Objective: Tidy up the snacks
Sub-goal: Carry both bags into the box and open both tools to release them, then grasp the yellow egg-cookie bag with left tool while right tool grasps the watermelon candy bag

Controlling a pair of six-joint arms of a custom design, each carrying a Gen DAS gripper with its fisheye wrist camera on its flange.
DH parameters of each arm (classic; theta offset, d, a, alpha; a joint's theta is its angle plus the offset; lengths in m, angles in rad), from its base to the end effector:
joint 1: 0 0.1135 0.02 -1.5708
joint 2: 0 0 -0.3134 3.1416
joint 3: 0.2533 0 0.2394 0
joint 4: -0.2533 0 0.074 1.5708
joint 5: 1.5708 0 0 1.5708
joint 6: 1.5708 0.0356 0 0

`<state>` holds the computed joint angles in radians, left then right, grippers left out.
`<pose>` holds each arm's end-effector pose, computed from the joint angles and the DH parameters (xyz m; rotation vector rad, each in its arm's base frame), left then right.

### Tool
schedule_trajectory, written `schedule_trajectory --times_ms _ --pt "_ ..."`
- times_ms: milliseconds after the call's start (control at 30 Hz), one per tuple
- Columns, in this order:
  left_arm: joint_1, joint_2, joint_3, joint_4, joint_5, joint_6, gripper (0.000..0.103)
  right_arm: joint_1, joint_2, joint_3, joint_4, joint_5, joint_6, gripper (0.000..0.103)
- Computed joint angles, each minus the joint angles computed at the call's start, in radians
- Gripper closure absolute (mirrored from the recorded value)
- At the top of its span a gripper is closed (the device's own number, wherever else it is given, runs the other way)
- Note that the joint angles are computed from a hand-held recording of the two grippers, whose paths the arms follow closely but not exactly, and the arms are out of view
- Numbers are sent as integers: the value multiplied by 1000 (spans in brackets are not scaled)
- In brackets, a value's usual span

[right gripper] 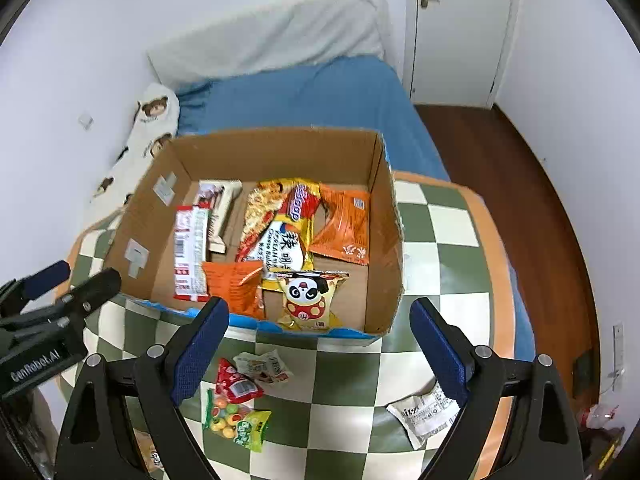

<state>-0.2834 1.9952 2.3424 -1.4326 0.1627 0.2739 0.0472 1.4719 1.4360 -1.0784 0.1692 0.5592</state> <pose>0.3800 -0.1167 0.4378 0.7801 2.5321 -0.2191 0.2709 0.0068 0.3791 0.7234 2.5568 -0.0308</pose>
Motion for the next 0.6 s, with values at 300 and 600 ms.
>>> schedule_trajectory --times_ms 300,600 --pt "69 -165 -174 48 49 50 16 129 -107 6 -62 14 161 9" --pt "309 -255 -550 149 -41 170 16 344 -147 -381 213 -255 453 9"
